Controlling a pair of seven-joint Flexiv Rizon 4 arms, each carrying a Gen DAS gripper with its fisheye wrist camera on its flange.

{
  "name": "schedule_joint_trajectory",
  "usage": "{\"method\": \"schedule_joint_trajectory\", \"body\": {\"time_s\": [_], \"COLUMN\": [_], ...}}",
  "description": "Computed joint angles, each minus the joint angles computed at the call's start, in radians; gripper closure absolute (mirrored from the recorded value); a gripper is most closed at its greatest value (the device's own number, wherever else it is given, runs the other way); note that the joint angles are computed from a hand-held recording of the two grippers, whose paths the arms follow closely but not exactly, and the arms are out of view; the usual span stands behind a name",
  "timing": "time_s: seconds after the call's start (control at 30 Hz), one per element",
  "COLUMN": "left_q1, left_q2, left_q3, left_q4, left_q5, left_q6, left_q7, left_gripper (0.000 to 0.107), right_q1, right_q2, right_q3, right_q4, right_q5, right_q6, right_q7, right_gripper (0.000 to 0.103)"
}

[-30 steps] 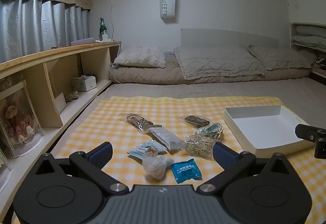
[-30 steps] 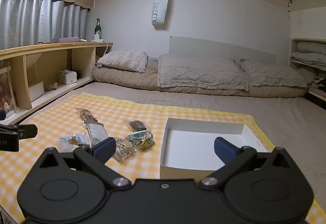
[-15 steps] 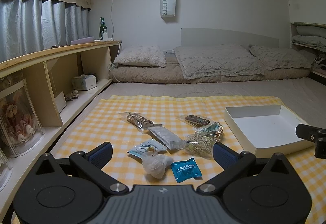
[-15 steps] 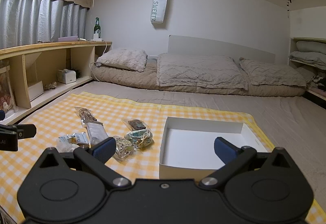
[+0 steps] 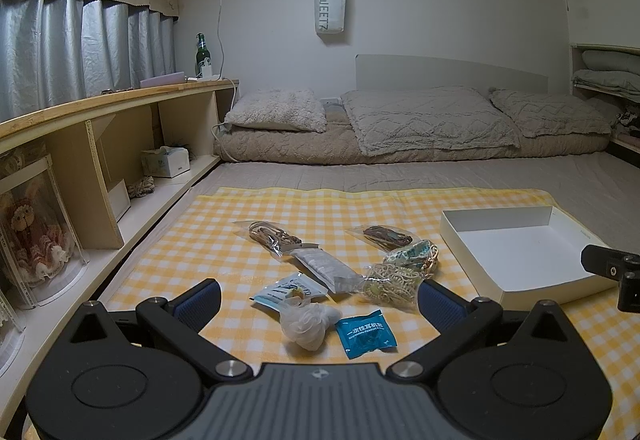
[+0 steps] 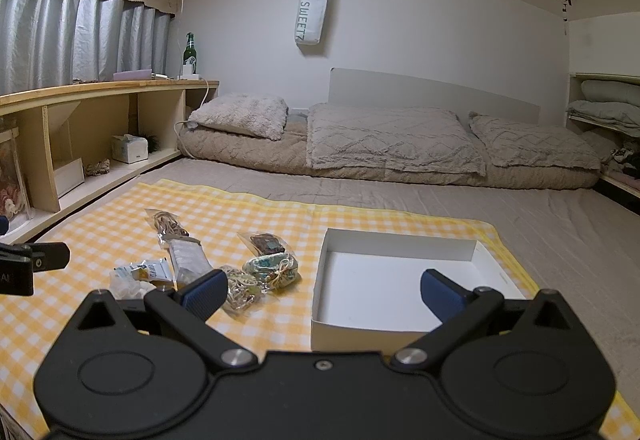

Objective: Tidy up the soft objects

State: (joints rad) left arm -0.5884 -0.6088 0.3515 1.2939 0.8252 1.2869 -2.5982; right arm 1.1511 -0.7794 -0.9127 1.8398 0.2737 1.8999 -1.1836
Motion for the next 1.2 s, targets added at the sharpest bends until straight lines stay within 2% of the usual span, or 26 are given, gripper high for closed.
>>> {"method": "schedule_joint_trajectory", "body": {"time_s": [1.2], "left_q1": [0.000], "left_q2": [0.001], "left_q3": [-0.002], "left_q4": [0.004], "left_q5": [0.010], "left_q6": [-0.001], "left_q7": [-0.009], "left_gripper": [0.004], "right_q1": [-0.003], "right_q2": [-0.001], "right_q3": [0.004], "right_q4": [-0.002], "right_q5": [-0.003], "right_q6": [0.000], "right_q7": [0.002], "right_gripper": [0.000]}}
